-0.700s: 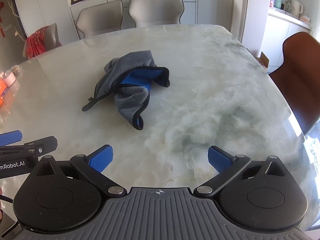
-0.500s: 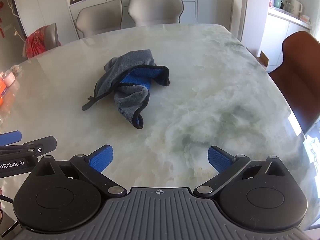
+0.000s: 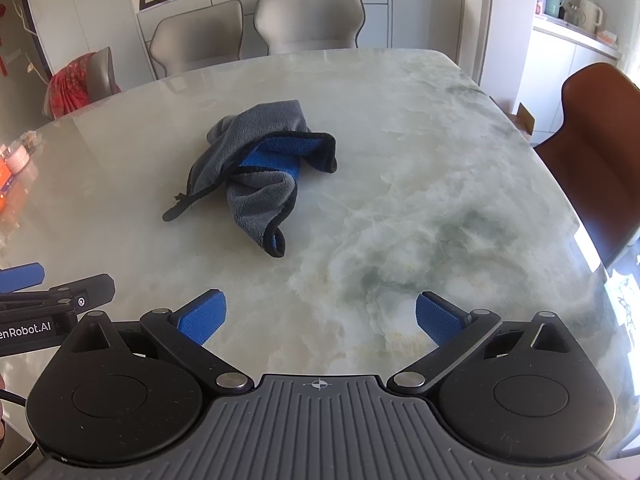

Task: Fold towel
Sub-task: 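Approach the crumpled grey towel with both grippers open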

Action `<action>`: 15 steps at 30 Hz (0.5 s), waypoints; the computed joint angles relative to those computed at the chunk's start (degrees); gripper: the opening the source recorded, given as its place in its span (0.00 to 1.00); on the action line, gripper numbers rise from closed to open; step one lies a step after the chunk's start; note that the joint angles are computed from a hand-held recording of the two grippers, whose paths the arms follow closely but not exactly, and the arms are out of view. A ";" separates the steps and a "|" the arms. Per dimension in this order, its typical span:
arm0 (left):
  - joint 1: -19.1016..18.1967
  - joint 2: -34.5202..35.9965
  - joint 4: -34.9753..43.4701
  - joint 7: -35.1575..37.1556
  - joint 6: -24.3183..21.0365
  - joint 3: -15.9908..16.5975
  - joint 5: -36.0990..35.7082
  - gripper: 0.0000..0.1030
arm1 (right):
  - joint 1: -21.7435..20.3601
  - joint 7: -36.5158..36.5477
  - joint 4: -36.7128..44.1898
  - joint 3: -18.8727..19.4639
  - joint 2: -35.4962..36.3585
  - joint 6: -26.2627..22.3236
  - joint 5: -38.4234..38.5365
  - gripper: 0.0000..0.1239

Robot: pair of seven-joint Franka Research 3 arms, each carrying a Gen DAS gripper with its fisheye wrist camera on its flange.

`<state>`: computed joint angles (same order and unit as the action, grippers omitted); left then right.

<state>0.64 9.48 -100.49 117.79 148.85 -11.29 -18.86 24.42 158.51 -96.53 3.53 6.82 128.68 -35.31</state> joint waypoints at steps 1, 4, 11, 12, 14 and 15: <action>0.08 -0.07 0.05 0.08 -0.20 0.02 -0.07 0.96 | 0.03 0.08 -0.04 0.02 -0.06 -0.07 -0.02 0.83; 0.06 0.14 0.28 0.00 -0.35 0.06 0.07 0.96 | 0.07 0.20 -0.35 0.12 -0.44 -0.24 0.06 0.83; 0.07 0.52 0.59 -0.39 -0.40 0.06 0.36 0.96 | -0.02 -1.04 1.23 0.04 0.84 -0.90 1.00 0.83; 0.13 0.51 0.67 -0.37 -0.54 0.04 0.38 0.96 | 0.12 -1.01 1.13 0.00 0.71 -1.04 1.02 0.83; 0.19 0.60 0.82 -0.33 -0.77 0.00 0.43 0.96 | 0.32 -0.81 0.68 0.02 0.22 -1.27 0.97 0.83; 0.18 0.71 0.89 -0.37 -0.81 -0.02 0.51 0.96 | 0.24 -1.02 0.89 0.00 0.34 -1.39 1.18 0.83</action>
<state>0.81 10.19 -99.60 117.42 148.04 -11.30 -18.35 24.66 157.49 -95.64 3.53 7.16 127.29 -34.13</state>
